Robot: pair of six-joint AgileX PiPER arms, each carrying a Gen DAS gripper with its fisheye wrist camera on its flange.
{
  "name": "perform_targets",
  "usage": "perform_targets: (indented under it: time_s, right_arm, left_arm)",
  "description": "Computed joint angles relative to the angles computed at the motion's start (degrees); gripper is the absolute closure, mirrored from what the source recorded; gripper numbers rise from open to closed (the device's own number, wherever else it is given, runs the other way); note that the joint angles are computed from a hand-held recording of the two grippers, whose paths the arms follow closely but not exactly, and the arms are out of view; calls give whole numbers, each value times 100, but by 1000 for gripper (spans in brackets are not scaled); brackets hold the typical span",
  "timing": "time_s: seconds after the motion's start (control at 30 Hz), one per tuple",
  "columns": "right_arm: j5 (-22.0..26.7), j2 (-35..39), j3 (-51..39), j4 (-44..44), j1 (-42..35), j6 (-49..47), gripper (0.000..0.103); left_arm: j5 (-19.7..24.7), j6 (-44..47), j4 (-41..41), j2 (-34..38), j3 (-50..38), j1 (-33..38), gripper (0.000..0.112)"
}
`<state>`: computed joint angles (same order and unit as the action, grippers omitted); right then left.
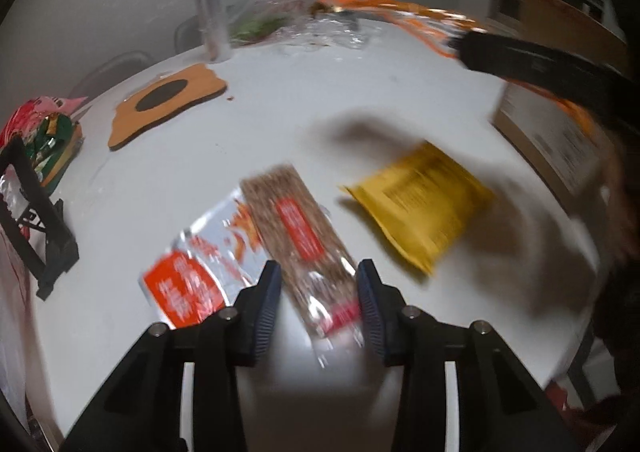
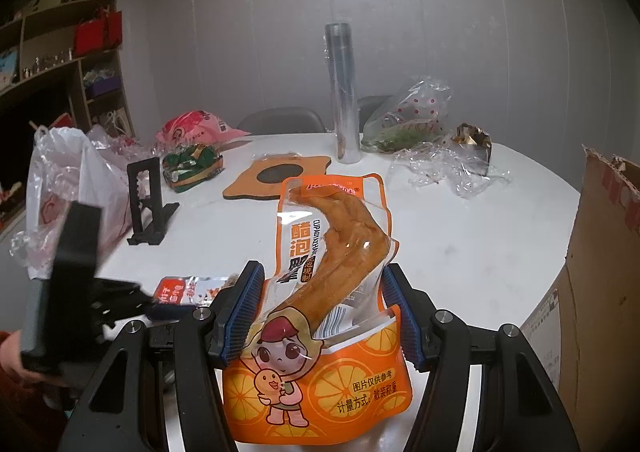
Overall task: Organize snacks
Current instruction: 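Lift the orange duck pouch with the right tool while the left tool regrips the peanut bar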
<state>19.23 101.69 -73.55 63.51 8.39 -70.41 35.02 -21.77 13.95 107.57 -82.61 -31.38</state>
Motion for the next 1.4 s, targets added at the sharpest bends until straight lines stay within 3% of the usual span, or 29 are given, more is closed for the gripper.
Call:
perform_targets:
  time_s: [0.13,0.27,0.4,0.43,0.47,0.53,0.8,0.97,1.03,1.13,1.23,1.3,1.37,1.4]
  right_arm:
    - [33,-16,85,167,-10,-93,45]
    - [17,-26,135,332,-15,-279,45]
    - [46,-28,141,359,-31,-288,45]
    - [38,-40,170,408,-28,-314,45]
    - [43,-39,182,443,-40,-338,45]
    - [53,-39,208,483,-64,-341,45]
    - [-23,-179,393,473,-95,-422,45]
    - [-139,-287,699,508,-36,-506,45]
    - [-157,-332,847,697,-60,-692,45]
    - [-219,-390,1008,923,-56,-904,45]
    - [-226,-403,1070,1085,-57,-1078,45]
    - [-221,-383,1059,1107,-57,-1112,45]
    - [-186,-367,1069,1153,-71,-1161,45]
    - [-153,-337,1033,1101,-83,-1103,45]
  left_arm:
    - [-178,-438,95,-176,337,-105,72]
    - [30,-1158,326,35,56,-139,55]
    - [535,-2279,1073,454,-522,-312,55]
    - [598,-2463,1189,513,-604,-338,59]
    - [669,-2598,1353,565,-672,-393,72]
    - [696,-2629,1452,592,-700,-441,72]
    - [-277,-1522,738,-452,805,-385,74]
    - [-492,-1231,557,-980,1525,-550,74]
    - [-504,-1499,740,-1049,1634,-642,72]
    - [-497,-2038,1067,-949,1565,-744,58]
    - [-293,-2942,1828,-715,1355,-926,56]
    - [-199,-3371,2107,-572,1199,-964,58]
    - [-163,-3692,2411,-468,1101,-1013,74]
    - [-134,-3667,2397,-436,1043,-1017,73]
